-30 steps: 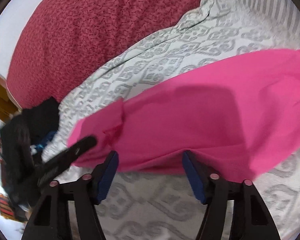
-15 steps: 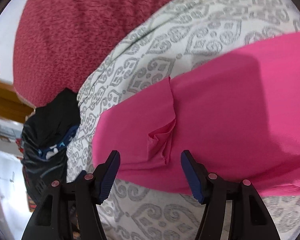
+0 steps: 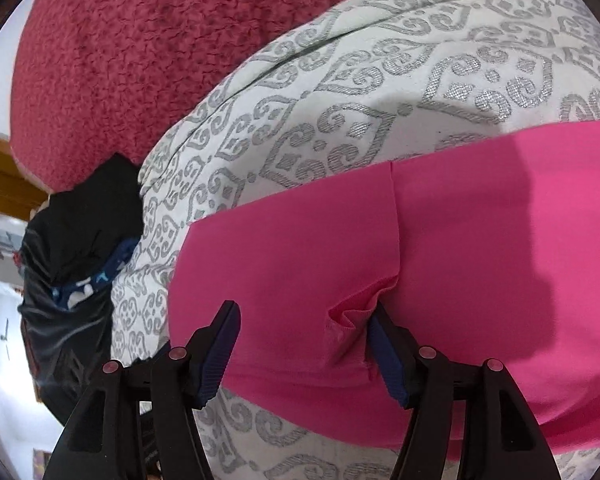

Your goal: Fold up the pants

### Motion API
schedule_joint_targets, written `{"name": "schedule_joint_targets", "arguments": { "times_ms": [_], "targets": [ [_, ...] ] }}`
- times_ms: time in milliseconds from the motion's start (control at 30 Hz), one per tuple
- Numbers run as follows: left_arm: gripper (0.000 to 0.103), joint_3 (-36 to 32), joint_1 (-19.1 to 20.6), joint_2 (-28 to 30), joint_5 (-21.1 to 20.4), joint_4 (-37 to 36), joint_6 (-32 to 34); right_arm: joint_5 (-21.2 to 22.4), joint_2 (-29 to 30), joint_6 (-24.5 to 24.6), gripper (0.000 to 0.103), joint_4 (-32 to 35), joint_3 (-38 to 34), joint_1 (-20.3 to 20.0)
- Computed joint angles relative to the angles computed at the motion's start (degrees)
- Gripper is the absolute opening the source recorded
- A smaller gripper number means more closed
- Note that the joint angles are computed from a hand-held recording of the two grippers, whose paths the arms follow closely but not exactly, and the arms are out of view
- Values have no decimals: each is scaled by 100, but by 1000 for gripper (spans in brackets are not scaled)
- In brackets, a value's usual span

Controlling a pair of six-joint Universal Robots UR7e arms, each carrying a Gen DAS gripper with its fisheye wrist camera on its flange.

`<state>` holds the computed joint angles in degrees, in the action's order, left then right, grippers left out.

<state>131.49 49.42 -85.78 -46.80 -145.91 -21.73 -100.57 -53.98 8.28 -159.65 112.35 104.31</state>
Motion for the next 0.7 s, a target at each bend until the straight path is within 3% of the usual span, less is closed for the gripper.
{"name": "schedule_joint_targets", "arguments": {
  "times_ms": [33,67,100,533,667,700],
  "targets": [
    [62,4,5,-4,-13,-24,-8,20,-21,13,26,7,1,-8],
    [62,12,7,-15,-24,-42,-18,11,-12,4,10,84,-50,2],
    [62,14,4,-17,-27,-47,-26,6,-18,21,6,148,-84,9],
    [62,-67,-70,77,173,183,-136,-417,-494,-721,3,-846,137,499],
    [62,-67,-63,82,178,198,-105,-374,-642,-803,7,-421,103,349],
    [62,-64,-45,81,149,160,-93,-316,-647,-732,15,-161,82,250]
  ]
}}
